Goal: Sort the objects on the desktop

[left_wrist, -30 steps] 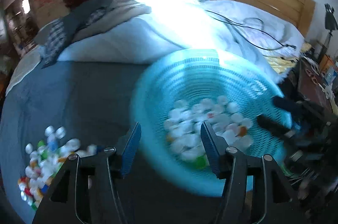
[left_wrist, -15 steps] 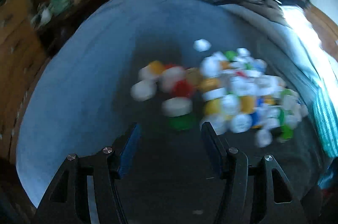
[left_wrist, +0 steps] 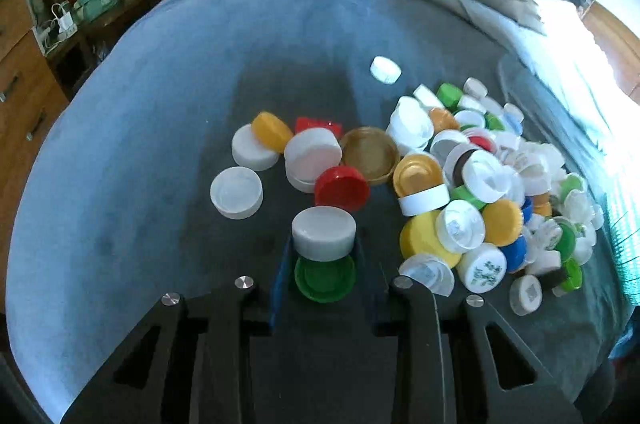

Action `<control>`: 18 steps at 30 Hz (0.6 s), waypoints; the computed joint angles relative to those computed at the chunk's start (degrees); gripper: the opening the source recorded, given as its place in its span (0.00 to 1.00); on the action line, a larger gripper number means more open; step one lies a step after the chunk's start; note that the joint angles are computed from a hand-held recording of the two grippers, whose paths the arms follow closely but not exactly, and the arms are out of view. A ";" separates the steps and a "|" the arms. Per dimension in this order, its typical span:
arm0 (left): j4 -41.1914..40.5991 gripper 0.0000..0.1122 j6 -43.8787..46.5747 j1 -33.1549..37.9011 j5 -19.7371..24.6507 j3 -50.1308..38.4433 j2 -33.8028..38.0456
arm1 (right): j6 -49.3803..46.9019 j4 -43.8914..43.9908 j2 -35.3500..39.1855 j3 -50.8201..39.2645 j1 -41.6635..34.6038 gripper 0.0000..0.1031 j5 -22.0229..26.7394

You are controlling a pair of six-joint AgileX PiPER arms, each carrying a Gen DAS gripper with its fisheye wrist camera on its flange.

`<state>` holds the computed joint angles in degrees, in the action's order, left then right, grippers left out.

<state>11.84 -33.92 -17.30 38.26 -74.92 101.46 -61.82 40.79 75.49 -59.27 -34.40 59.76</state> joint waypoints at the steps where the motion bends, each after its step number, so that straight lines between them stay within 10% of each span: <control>1: -0.33 0.23 -0.05 0.09 -1.14 1.80 -1.77 | 0.49 -0.20 -0.20 0.12 1.03 0.67 -0.34; 9: 3.15 0.23 -6.72 3.03 -6.69 20.07 -20.50 | 7.76 -0.84 1.03 -0.51 22.77 0.66 -5.57; 18: 4.22 0.23 -7.11 8.32 -6.84 26.08 -26.43 | 20.16 -4.64 22.80 -19.82 56.34 0.59 -14.73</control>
<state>16.07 -41.04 -8.98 31.42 -48.84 75.03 -41.66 36.15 98.30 -79.10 21.95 45.02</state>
